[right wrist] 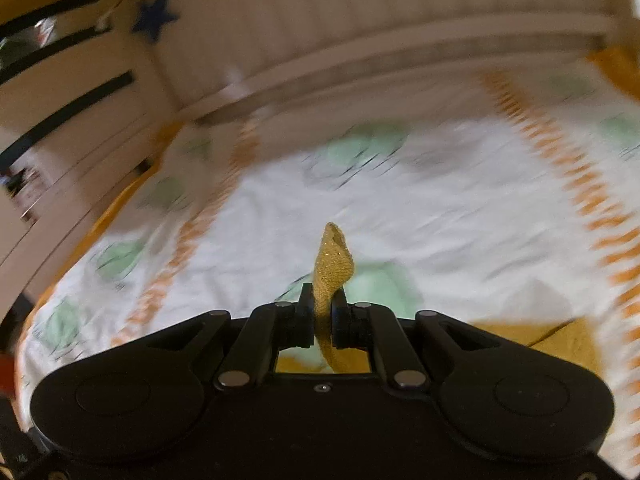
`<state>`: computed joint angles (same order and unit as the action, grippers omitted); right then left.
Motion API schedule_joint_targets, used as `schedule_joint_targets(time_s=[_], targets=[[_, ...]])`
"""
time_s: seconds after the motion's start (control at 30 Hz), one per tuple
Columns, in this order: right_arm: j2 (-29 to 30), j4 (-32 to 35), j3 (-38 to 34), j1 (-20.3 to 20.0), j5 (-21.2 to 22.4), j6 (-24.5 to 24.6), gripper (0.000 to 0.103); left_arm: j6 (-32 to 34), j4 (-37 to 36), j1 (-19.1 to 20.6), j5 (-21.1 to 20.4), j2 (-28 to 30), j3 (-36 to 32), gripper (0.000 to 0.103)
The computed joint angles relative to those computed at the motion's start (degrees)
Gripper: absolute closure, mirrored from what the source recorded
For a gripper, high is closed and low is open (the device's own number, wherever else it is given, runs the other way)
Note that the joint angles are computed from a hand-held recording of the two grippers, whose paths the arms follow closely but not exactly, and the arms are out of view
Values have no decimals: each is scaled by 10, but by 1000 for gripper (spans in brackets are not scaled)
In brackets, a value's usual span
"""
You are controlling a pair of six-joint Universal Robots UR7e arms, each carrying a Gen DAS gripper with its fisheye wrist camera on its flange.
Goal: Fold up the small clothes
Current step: 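Lift the sleeve with the right gripper, lay it across the body, release, then move the left gripper to the other sleeve cuff and grasp it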
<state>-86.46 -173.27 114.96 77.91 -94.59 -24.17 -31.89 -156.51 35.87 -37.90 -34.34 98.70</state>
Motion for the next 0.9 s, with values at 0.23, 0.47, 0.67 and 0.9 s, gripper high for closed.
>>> schedule_joint_targets(time_s=[0.23, 0.47, 0.67, 0.9], targets=[[88, -62, 45, 38, -19, -19, 90, -34, 14, 14, 7, -23, 10, 28], [140, -101, 70, 49, -36, -39, 81, -42, 17, 19, 4, -36, 19, 28], [128, -84, 93, 31, -12, -66, 56, -53, 24, 27, 6, -43, 26, 28], [121, -113, 114, 18, -17, -81, 51, -89, 3, 35, 36, -63, 54, 28]])
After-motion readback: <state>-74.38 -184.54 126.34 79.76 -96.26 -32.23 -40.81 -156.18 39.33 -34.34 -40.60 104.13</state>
